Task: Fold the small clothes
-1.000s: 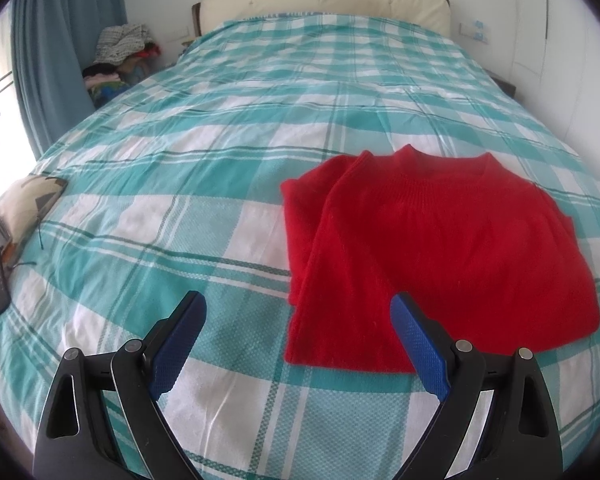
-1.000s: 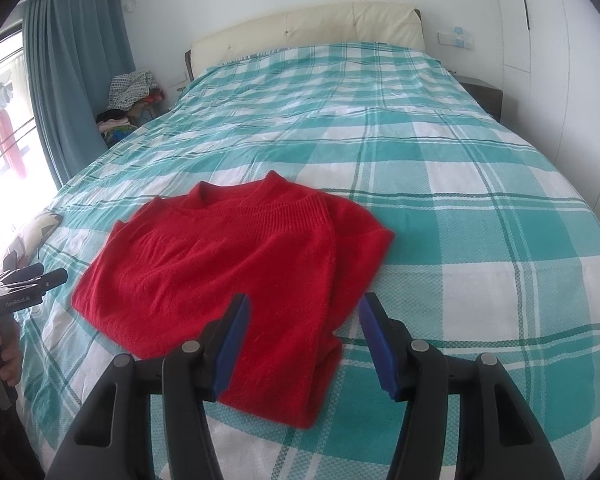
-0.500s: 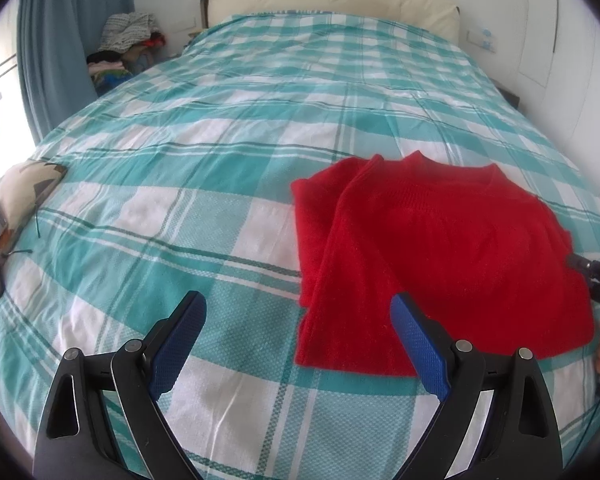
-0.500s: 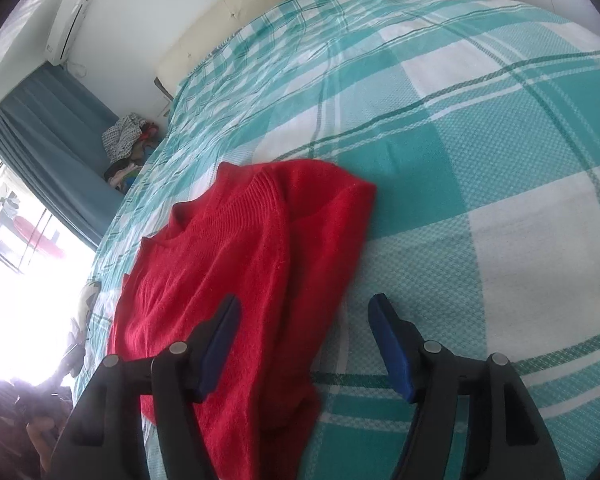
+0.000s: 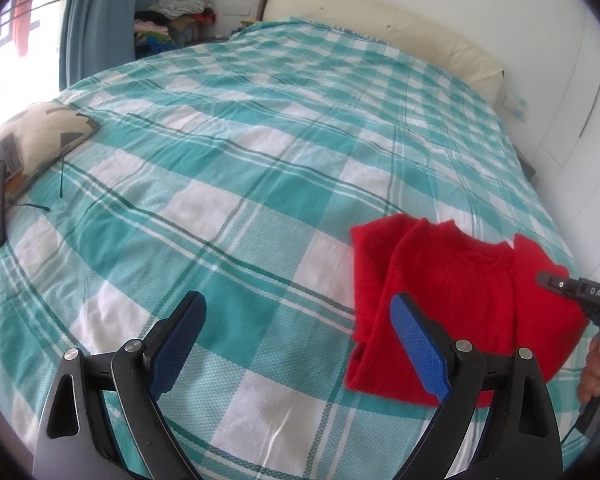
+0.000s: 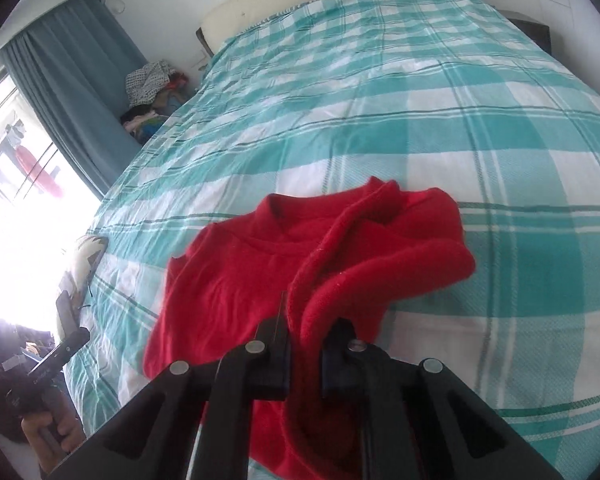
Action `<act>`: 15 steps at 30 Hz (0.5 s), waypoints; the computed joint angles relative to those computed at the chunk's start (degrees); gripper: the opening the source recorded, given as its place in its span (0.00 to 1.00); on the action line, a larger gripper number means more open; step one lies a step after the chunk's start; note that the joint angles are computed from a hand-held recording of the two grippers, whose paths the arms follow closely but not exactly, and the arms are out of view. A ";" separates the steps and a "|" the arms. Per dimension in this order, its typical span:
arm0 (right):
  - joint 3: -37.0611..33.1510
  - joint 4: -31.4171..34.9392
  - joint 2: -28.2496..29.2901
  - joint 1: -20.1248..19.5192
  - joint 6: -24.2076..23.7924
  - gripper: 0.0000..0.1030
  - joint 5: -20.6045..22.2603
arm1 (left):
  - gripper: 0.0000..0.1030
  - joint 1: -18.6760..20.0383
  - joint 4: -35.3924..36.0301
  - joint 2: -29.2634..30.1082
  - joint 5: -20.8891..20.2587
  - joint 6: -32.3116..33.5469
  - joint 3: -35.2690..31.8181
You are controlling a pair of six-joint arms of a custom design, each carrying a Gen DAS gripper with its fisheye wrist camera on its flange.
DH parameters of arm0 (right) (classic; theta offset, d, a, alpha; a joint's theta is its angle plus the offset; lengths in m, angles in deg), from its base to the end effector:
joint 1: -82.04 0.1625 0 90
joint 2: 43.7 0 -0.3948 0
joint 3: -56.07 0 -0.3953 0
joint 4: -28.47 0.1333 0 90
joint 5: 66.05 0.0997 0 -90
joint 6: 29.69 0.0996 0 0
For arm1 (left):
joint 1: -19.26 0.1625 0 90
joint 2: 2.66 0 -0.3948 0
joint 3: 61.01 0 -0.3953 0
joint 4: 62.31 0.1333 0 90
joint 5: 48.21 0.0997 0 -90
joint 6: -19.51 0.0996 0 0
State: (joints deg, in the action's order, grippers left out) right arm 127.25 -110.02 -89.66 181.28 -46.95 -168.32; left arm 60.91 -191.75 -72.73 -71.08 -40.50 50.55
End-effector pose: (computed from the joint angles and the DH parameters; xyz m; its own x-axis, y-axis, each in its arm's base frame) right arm 0.2331 -0.7342 0.2278 -0.8902 -0.3397 0.3037 -0.4310 0.8439 -0.3193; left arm -0.2457 -0.5197 0.2295 -0.7636 -0.4191 -0.4912 0.1709 0.6025 -0.7796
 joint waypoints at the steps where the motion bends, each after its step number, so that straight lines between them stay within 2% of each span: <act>1: -1.49 0.66 1.78 1.30 0.15 0.10 -0.84 | 0.92 -0.02 0.21 -0.60 0.36 -0.73 0.41; 7: -5.26 -1.78 11.60 6.79 -1.88 0.10 -8.10 | 0.92 1.05 0.97 -2.90 -0.69 -2.88 1.45; 12: -5.71 -5.79 16.78 9.26 -6.47 0.10 -14.12 | 0.92 1.50 0.70 -3.20 -1.38 -2.38 1.49; 13: -5.72 -5.33 16.98 9.20 -6.73 0.14 -13.08 | 0.92 1.54 0.02 -3.26 -1.48 -1.86 1.58; 14: -6.02 -3.03 16.64 8.68 -5.69 0.26 -9.96 | 0.92 1.54 -0.46 -3.45 -1.56 -1.54 1.73; 15: -6.67 0.94 15.88 7.76 -3.93 0.35 -4.87 | 0.92 1.59 -0.88 -3.67 -1.71 -1.32 1.86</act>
State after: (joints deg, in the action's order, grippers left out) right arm 120.58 -109.08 -73.78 189.05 -50.88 -173.20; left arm 62.50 -192.63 -76.40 -72.79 -41.82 52.41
